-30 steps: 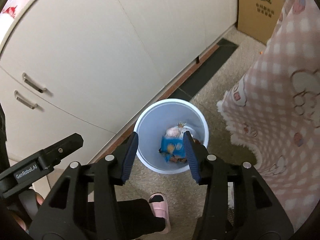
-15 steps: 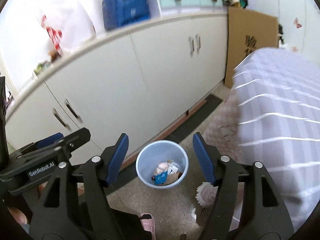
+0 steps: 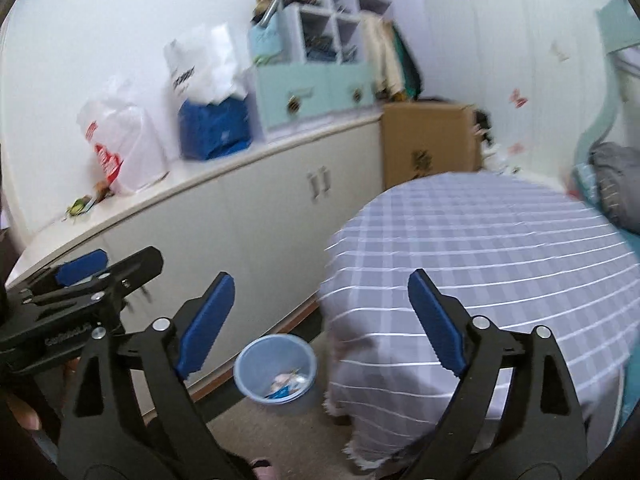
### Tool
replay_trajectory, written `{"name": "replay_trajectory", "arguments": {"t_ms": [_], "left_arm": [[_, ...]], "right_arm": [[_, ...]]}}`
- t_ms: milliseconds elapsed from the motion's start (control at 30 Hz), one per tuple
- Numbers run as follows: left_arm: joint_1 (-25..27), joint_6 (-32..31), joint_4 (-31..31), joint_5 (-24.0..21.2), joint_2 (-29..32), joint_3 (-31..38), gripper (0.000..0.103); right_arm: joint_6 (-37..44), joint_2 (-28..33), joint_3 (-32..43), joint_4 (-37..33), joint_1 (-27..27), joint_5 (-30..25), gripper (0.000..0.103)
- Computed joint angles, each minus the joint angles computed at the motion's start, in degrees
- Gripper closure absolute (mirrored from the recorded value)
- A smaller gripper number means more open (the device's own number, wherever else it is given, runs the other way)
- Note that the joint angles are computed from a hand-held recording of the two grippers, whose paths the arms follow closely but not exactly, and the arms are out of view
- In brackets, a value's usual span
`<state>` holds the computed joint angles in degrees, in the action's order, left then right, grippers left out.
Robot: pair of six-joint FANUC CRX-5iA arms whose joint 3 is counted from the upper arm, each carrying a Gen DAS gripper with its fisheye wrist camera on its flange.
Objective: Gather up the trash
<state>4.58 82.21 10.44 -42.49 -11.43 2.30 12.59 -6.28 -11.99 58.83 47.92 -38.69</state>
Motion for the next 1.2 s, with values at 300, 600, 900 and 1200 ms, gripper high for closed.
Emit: {"name": "replay_trajectory", "arguments": {"t_ms": [300, 600, 900, 1200], "left_arm": [[-6.86, 1.75, -6.12, -0.43, -3.01, 1.72, 0.009], [-9.60, 0.88, -5.33, 1.04, -5.83, 0.85, 0.009], [-10.97, 1.15, -4.57, 6.30, -8.62, -2.07, 0.009], [-10.87, -2.43, -0.48, 9.96, -9.82, -5.01, 0.009]], "right_arm": [[-8.86, -9.69, -8.13, 7.96, 1.18, -4.53, 0.009], [-13.26, -14.45, -12.05, 15.77, 4.66, -11.42, 0.007], [-16.14, -17.08, -14.90, 21.68, 5.99, -15.36, 0.007], [-18.02, -17.25, -15.93, 26.24, 6.66, -18.44, 0.007]]}}
